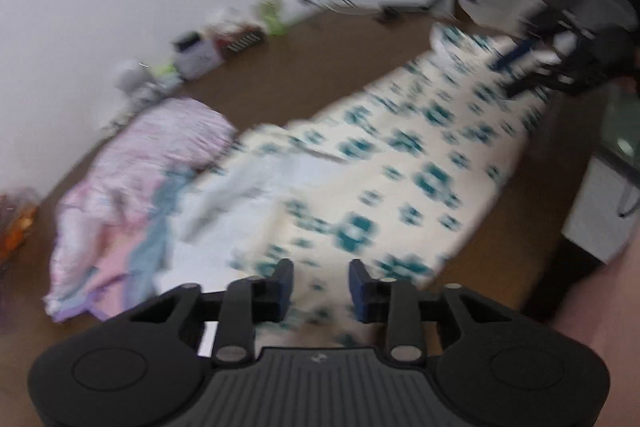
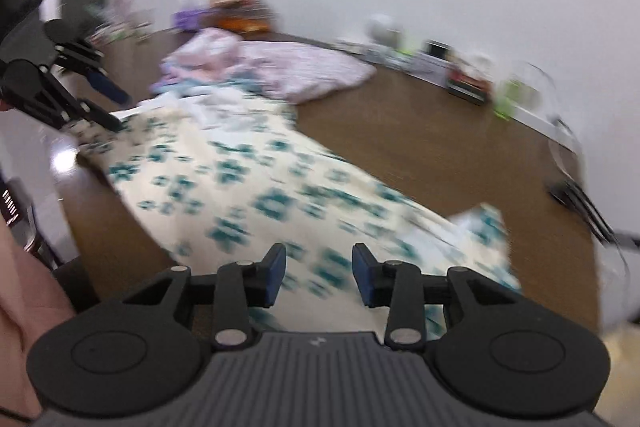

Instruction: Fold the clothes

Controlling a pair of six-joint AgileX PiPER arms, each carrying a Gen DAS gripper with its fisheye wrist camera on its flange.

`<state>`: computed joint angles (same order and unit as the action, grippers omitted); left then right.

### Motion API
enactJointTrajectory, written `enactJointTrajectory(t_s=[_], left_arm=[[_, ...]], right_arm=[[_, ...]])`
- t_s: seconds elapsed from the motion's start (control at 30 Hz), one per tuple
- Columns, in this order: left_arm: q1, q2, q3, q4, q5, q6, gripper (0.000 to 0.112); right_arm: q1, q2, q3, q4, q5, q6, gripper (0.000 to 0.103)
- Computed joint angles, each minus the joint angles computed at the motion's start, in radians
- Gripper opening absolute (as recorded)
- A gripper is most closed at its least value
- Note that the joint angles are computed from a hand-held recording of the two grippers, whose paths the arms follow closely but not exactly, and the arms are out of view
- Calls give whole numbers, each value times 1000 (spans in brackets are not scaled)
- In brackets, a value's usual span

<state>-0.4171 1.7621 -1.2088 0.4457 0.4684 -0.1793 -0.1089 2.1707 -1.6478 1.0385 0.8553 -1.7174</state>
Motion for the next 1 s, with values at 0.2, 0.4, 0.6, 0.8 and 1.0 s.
enactJointTrajectory(t_s=[0.2, 0.4, 0.6, 0.8, 1.0], left_arm=[[19, 15, 60, 44, -41, -104, 28], [67, -8, 89, -106, -84, 29, 28], [85, -6, 74, -191, -75, 94, 29], [82, 0, 60, -187, -57, 77, 29], [69, -3, 18, -173, -19, 77, 42]], right_arm=[[86, 54, -46, -78, -41, 50, 37], [-10, 88, -110, -142, 6, 130, 45], [-124, 143, -223, -187, 60, 220, 46], [-173, 175, -243, -142, 70, 216, 46], [-170, 171, -269, -161, 92, 274, 48]])
